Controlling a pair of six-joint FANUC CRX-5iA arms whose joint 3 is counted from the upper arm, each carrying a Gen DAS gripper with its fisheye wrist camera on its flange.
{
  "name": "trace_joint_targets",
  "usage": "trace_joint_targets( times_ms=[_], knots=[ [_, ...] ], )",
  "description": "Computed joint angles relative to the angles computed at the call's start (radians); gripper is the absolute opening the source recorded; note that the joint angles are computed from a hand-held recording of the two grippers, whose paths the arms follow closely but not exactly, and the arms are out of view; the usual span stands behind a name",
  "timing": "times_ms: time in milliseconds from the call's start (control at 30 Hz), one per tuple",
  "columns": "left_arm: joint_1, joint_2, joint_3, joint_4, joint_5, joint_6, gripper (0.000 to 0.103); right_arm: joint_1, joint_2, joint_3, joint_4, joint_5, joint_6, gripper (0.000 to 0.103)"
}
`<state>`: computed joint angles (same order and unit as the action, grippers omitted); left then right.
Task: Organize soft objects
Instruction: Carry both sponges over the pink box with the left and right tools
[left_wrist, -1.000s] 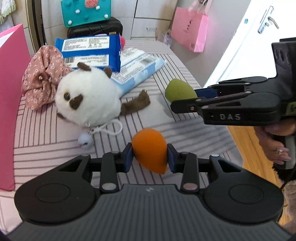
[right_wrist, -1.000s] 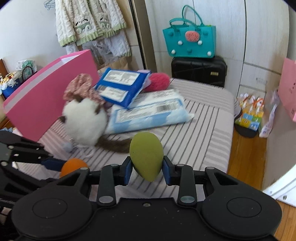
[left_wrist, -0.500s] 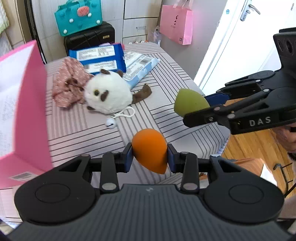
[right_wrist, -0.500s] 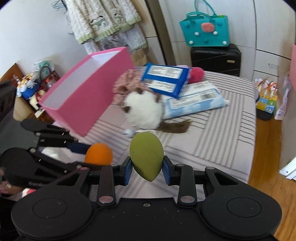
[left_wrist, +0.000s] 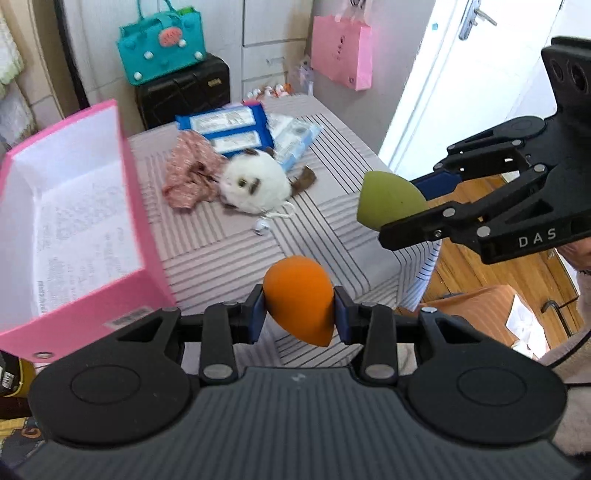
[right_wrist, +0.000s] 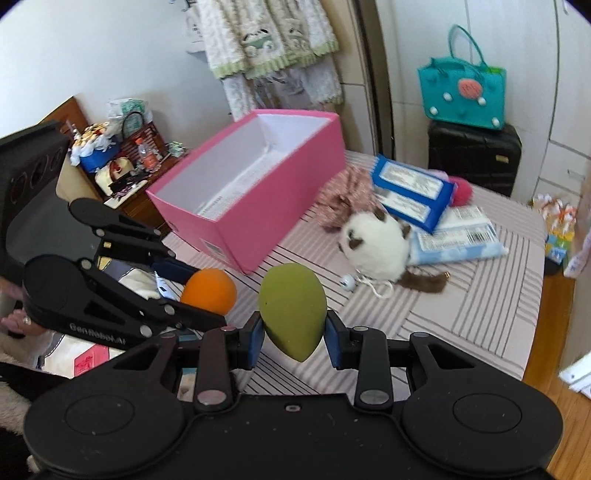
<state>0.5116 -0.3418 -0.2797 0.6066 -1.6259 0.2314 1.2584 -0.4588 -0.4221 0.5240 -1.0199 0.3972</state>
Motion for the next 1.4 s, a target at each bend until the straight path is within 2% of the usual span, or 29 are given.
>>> trace_joint_targets(
  times_ms=[167, 400, 600, 800, 1100, 1233, 1400],
  knots=[
    [0.086, 0.021, 0.039, 0.061, -0.006, -0.036, 0.036, -0.009, 0.048, 0.050, 0.028, 0.032, 0.061, 0.039],
    [0.137, 0.088, 0.115, 0.118, 0.043, -0.010, 0.036, -0.101, 0.154, 0.164, -0.050, 0.128, 0.258, 0.039],
    [0.094, 0.170, 0.188, 0.127, 0.131, 0.056, 0.037, -0.191, 0.263, 0.292, -0.151, 0.164, 0.447, 0.039],
    [0.013, 0.293, 0.279, 0.115, 0.212, 0.154, 0.037, -0.274, 0.412, 0.425, -0.161, 0.184, 0.632, 0.039],
    [-0.089, 0.506, 0.446, 0.025, 0.291, 0.361, 0.037, -0.391, 0.707, 0.774, -0.286, 0.040, 0.975, 0.039],
    [-0.117, 0.578, 0.495, -0.007, 0.314, 0.469, 0.037, -0.396, 0.826, 0.891, -0.239, -0.034, 1.080, 0.039],
    [-0.139, 0.649, 0.548, -0.026, 0.309, 0.557, 0.037, -0.408, 0.954, 1.042, -0.240, -0.137, 1.205, 0.039]
  ],
)
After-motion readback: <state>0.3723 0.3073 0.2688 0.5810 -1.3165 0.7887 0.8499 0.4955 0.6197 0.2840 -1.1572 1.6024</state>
